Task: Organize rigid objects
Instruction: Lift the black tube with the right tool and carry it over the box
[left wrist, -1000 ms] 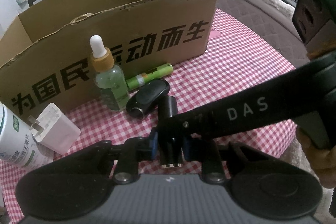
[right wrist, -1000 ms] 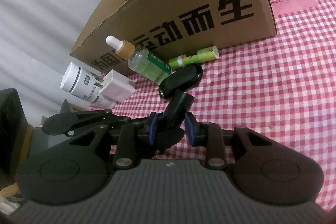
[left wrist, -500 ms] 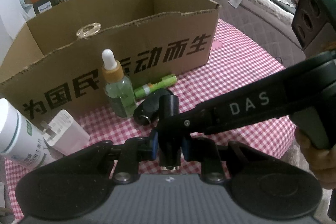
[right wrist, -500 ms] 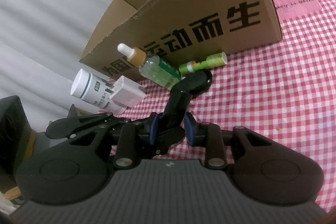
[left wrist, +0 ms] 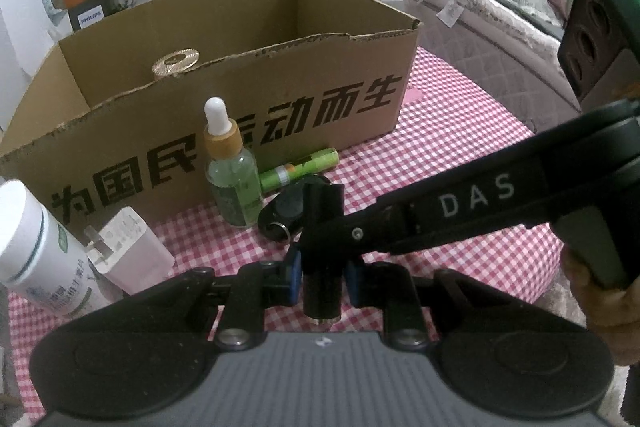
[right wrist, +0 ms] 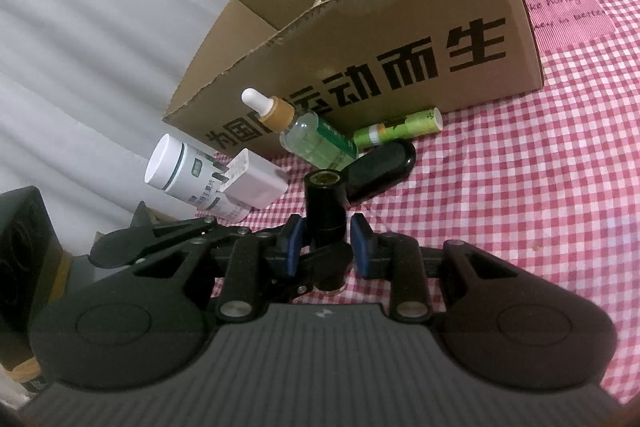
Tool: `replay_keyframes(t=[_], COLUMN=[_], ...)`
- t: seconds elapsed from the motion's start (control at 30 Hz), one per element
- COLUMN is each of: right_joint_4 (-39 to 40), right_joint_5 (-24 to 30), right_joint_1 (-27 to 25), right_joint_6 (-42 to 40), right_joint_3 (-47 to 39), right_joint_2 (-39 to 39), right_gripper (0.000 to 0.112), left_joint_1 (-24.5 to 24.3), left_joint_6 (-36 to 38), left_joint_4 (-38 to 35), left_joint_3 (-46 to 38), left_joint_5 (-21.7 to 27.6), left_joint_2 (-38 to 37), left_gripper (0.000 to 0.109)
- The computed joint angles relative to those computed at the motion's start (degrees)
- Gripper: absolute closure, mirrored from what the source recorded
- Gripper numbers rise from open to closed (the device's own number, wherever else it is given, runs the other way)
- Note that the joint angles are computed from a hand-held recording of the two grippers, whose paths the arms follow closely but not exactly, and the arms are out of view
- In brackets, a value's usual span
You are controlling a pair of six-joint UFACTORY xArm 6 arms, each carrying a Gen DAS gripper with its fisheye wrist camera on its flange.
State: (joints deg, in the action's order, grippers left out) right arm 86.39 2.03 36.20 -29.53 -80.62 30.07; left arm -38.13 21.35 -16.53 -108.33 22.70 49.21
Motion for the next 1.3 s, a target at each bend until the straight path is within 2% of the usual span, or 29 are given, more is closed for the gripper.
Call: replay_keyframes(t=[0.13,0.27,0.4,0.53,0.67,0.83,0.93,1.0,1.2,1.3], right_joint_4=[-1.8,-2.1,-3.9,-11.0,-12.4,-8.1,-7.8,-4.1,16.4,28.2], right_joint_5=[-1.1,-1.1,-1.1,-0.9,-0.6,-1.2,-2.7,-3.2,-5.8,-8.0], right_joint_1=[0.4,0.5,0.3,0.1,-0.2,0.0,0.5,0.9,2.3,2.6], right_joint_6=[2.5,4.7,7.3,13.8,15.1,10.4,9.3,6.1,-14.7,-28.2], right_joint_3=[-0.3,-1.2,-1.4,-1.5,-2.4,-3.7,-4.3,-4.6,-7.3,-9.8], right_joint_2=[0.9,2.5,3.2,3.8,4.5,5.4,6.0,5.9,4.7,3.6], right_gripper=[0.085,0.083,0.082,0.082,0.082,0.082,0.083,0.084,0.085,0.085], left_joint_1=[0.4,0.9,1.3,1.9,2.0,1.5,1.5,1.4,0.5,-0.1], left_joint_6=[4.5,5.5,5.9,4.2,4.0,3.4,4.6,5.3,9.8,12.7], left_joint_4=[-6.5,-8.3,-8.5,-6.1,-4.0,-1.7,-4.7,-6.5,-12.3,-15.4], left_joint_3=[0.4,-1.1,-2.8,-6.5,-8.8,-8.0,-5.6,-3.1,5.1,8.3], left_joint_5=[-0.7,1.2,2.9,6.5,8.1,5.3,3.0,1.5,-5.4,-9.0], left_joint_2=[0.5,1.7,2.6,4.4,5.5,5.7,4.6,3.1,-2.7,-5.6], left_gripper=[0.086,0.086,0.086,0.085,0.084,0.085,0.086,0.086,0.086,0.086])
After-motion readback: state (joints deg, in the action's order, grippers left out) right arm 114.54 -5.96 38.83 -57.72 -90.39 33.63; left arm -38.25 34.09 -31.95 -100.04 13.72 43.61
